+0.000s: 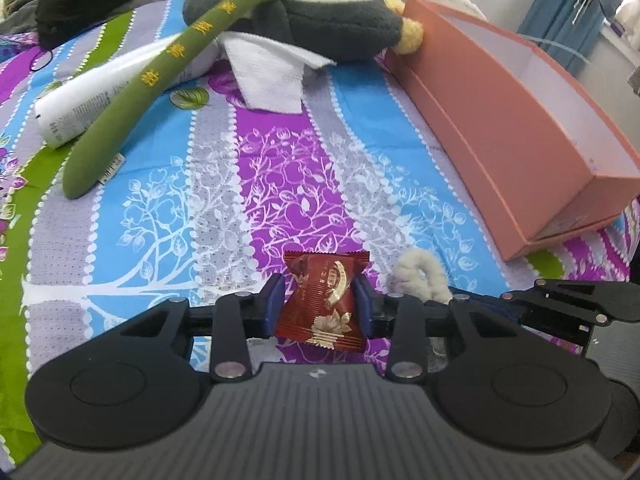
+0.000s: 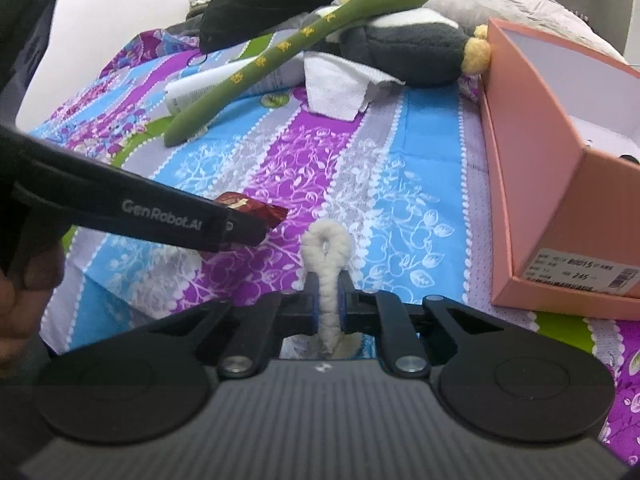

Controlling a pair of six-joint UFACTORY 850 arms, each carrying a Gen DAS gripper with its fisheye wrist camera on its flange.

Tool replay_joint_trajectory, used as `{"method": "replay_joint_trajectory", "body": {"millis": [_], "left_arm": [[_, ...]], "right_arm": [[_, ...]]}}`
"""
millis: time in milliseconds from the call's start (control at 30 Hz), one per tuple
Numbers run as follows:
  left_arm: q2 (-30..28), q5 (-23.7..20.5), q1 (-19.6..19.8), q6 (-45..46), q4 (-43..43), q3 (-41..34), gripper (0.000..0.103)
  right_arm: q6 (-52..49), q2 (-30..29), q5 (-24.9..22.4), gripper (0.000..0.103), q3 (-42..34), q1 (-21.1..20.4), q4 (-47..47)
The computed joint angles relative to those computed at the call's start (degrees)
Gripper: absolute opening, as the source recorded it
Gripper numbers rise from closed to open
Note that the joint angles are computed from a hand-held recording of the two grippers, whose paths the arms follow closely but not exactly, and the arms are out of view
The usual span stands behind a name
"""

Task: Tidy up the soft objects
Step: 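Carry the white fluffy loop and brown candy with both tools over the pink box, then open both tools to drop the fluffy loop and candy into the box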

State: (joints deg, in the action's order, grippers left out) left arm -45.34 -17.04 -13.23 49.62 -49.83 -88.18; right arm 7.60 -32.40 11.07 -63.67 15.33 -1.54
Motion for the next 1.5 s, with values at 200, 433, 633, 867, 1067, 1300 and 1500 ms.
{"method": "replay_joint_trajectory", "body": {"millis": [200,433,633,867,1067,1300,1500], "left_arm": [[2.7,-0.2,0.4,4.7,-5.3,2.0,0.043],[6.3,-0.1,0.5,12.0,-13.3,3.6,0.043],[7.9,-1.2,0.5,14.6,-15.4,2.4,0.043],[9.9,-1.8,-1.0,16.2,-17.0,0.9,0.043],[9.8,-2.6,-2.9,18.4,-19.5,-2.0,0.043],[7.1,-4.1,-5.3,17.6,-18.4,-9.0,0.043],[-0.2,-10.6,-6.8,6.3,-8.9,-21.6,0.043]], "right_arm": [[-9.7,2.3,0.9,0.013,1.3,0.8,11.1],[-15.4,5.5,2.3,0.013,2.5,1.0,17.3],[-18.4,8.3,4.8,0.013,3.3,0.4,22.1],[-22.2,12.7,9.5,0.013,4.7,-0.7,27.1],[-24.6,15.8,12.6,0.013,5.5,-1.9,30.0],[-25.2,18.3,15.4,0.013,6.1,-4.6,31.2],[-31.8,18.0,15.4,0.013,3.9,-7.3,36.7]]}}
